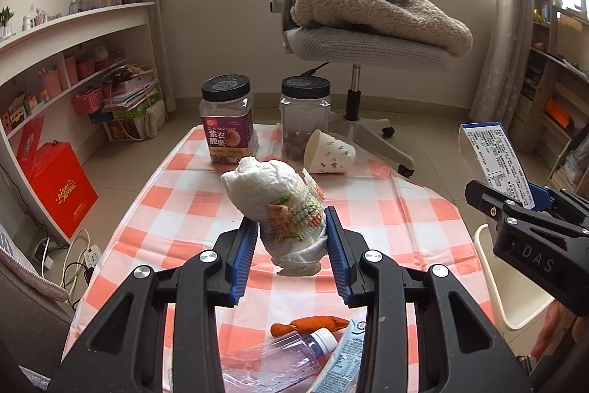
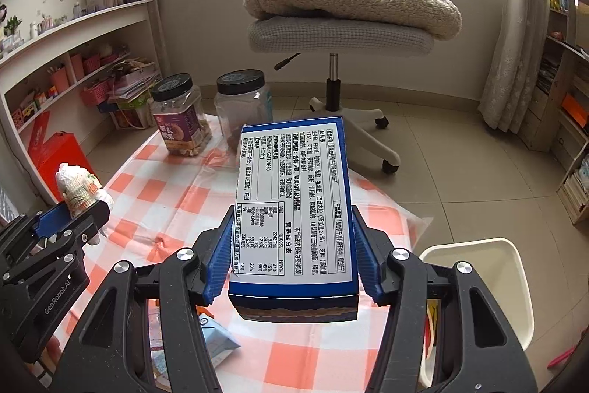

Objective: Collect trash
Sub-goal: 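Carry box and tissue bundle over the white bin and release both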

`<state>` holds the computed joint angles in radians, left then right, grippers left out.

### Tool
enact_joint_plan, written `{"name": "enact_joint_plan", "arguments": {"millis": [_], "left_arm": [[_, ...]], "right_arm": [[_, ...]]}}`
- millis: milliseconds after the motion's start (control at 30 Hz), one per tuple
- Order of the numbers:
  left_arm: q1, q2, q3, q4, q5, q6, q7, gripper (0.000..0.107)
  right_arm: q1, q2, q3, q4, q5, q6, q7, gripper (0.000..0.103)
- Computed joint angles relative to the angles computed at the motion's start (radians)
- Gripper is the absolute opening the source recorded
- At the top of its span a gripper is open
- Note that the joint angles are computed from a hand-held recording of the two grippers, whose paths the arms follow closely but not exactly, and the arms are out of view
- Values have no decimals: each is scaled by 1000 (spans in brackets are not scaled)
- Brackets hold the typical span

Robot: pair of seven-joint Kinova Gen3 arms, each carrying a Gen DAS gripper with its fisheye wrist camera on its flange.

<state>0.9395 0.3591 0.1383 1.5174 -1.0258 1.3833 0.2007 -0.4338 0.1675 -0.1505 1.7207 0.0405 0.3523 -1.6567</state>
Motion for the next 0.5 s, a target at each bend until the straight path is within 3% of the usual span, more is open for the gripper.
{"name": "enact_joint_plan", "arguments": {"millis": [500], "left_arm": [[45, 126, -55, -206, 29, -104, -144, 38]], "right_arm": [[181, -30, 31, 36, -126, 14, 113, 55]]}}
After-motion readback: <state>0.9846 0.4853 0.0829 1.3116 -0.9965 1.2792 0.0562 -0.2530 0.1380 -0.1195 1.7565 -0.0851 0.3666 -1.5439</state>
